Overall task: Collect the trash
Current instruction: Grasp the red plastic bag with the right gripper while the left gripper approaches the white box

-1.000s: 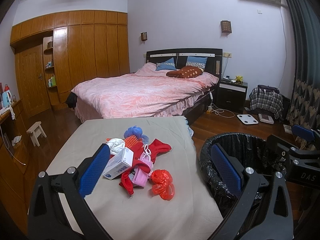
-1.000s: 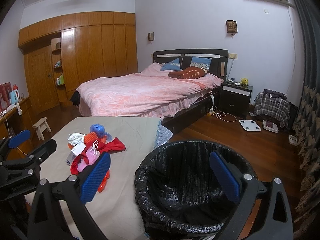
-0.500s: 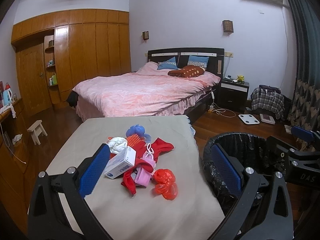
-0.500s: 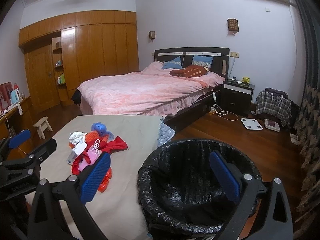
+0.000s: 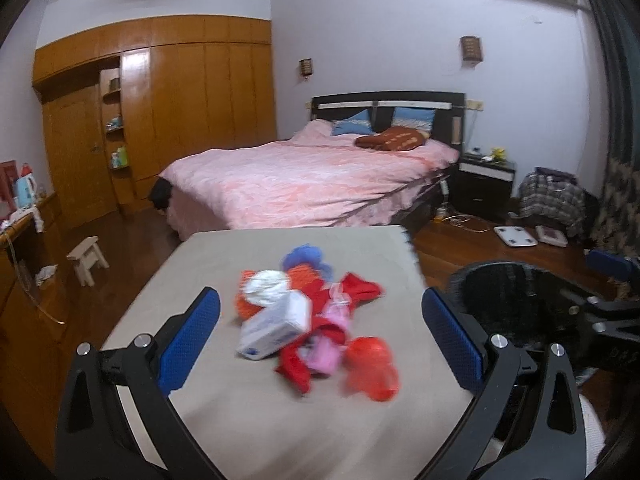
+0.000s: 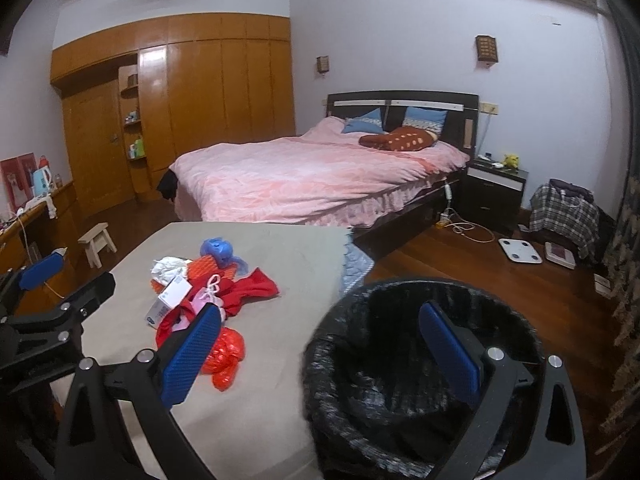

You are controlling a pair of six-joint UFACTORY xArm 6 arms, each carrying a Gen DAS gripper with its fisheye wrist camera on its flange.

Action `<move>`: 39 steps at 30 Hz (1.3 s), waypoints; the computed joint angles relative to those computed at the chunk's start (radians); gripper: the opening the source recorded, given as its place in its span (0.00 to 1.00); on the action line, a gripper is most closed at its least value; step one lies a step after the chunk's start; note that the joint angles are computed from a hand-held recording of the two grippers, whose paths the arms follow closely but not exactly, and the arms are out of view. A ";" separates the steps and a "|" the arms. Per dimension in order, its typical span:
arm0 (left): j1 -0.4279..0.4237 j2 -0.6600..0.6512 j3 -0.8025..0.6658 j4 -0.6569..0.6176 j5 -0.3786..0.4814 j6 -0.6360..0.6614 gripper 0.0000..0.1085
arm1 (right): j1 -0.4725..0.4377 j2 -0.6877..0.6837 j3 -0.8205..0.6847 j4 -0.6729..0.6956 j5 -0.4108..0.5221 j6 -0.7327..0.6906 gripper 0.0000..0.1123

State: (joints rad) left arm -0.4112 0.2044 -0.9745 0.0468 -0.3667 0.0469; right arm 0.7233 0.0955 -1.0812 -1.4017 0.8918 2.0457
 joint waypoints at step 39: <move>0.128 0.345 -0.317 0.207 0.158 -0.181 0.85 | -0.208 0.571 -0.491 0.232 -0.517 -0.357 0.37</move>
State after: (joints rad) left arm -0.2835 0.5492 -1.2915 0.2542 -0.2086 -0.1343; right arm 0.5156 0.6668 -1.5722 -1.1701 0.3748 1.6883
